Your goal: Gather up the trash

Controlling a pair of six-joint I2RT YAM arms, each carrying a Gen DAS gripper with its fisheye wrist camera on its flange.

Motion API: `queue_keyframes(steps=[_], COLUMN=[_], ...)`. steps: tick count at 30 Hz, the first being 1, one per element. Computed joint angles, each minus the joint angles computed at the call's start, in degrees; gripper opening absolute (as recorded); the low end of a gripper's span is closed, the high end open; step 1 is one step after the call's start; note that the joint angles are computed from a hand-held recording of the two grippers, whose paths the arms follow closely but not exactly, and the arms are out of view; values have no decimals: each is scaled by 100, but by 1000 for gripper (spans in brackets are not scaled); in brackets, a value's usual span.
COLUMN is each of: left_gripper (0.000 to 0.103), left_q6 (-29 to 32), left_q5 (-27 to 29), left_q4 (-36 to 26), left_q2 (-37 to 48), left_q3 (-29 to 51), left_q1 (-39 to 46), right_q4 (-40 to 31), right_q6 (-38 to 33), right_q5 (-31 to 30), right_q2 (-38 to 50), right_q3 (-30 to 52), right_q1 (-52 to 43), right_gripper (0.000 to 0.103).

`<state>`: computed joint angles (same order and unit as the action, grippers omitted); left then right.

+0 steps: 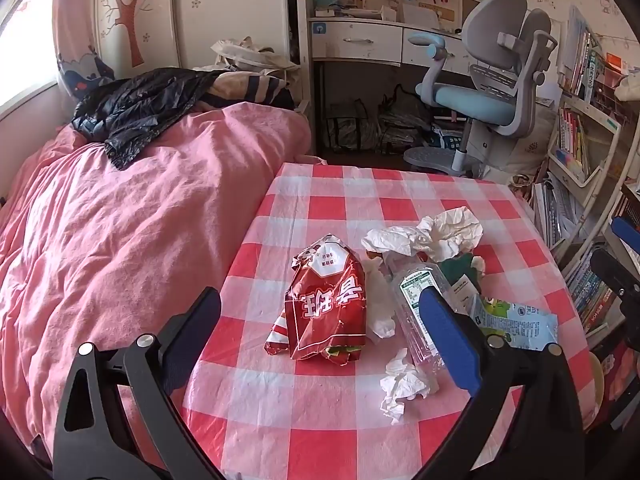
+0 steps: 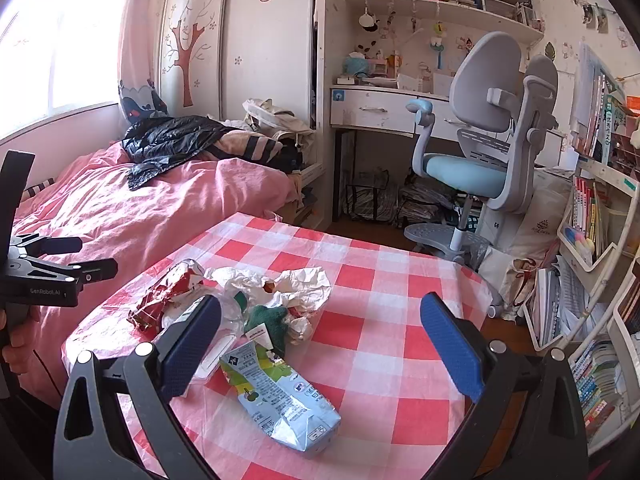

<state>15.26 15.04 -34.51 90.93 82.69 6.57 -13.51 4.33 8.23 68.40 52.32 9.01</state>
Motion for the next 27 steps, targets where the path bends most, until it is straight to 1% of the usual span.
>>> queue_keyframes(steps=[10,11,16,18,22,27], left_gripper=[96,96,96,96,96,96], left_q6=[20,19,33,65,103,107], left_q5=[9,-1,5,-15,-54,-125], left_q4=[17,14,21,78,176,99], left_q2=[7,9,8,-18,-68,-3], left_q3=[-26,-25,-31,-115,-269,-206], left_q1=[4,-2,3,-13,-63,-92], right_q4=[-96,140,63,95,42,-26], right_q6=[-61,27,-135,3,-44,-80], right_q5=[52,-107,-212,-10,46,63], right_q2=[52,27,-1,1,-6,9], right_q3=[66,-99,-44,-54,-38,-7], right_q1=[-25,-100,-234,-2,58,115], right_gripper=[96,96,96,96,96,96])
